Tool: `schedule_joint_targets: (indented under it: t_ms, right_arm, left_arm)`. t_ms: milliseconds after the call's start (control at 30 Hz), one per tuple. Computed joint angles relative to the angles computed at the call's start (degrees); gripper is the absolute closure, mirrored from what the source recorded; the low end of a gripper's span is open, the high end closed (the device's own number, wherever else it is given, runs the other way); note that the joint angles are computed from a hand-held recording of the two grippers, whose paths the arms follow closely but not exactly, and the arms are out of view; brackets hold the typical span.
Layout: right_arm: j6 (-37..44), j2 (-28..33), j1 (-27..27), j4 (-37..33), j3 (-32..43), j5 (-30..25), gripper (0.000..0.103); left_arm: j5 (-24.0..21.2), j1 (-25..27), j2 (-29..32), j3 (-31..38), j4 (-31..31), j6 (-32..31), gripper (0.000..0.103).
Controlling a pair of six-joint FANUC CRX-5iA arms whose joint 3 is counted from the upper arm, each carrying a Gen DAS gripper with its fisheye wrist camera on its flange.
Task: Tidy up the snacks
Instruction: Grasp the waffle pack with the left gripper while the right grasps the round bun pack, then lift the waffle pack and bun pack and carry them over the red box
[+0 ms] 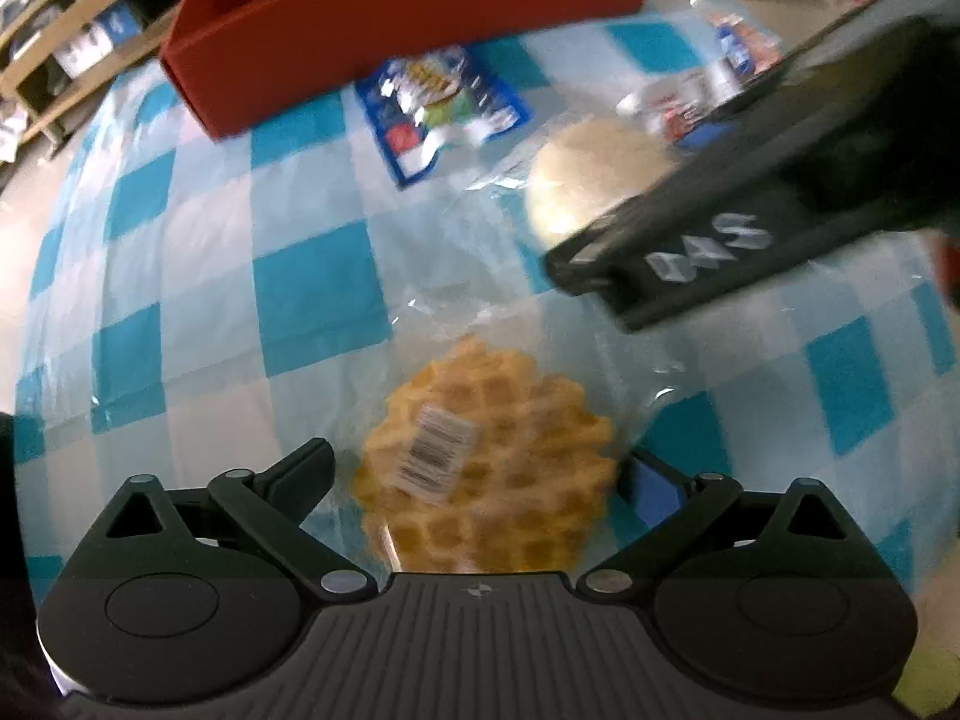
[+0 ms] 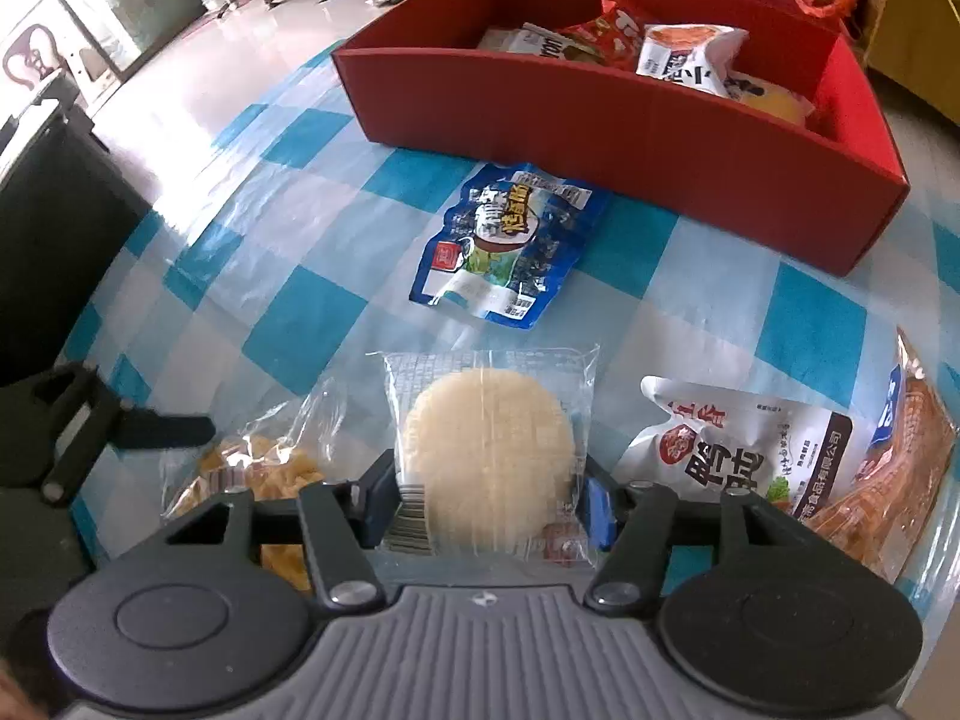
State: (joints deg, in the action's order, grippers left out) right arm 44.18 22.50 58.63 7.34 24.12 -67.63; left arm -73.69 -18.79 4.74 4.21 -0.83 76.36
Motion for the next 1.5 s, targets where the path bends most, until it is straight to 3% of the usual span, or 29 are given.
schedule_joint_targets:
  t_ms: [333,1000,1500]
  right_arm:
    - [-1.72,-2.0,0.2,2.45,-2.83,1.46,0.048]
    - [-8.03,-5.54,-0.97,8.6,-6.39,5.73,0.048]
    - [-12.37,-7.7,-2.08,12.51,-8.83,7.53,0.048]
  left_arm:
    - [0.33,-0.18,-1.02,-0.26,0.18,3.2,0.014]
    - [6.15,2.73,-0.54,3.91,2.82,9.44,0.014]
    - [7.46,2.78,0.46,6.83,2.6,12.17,0.014]
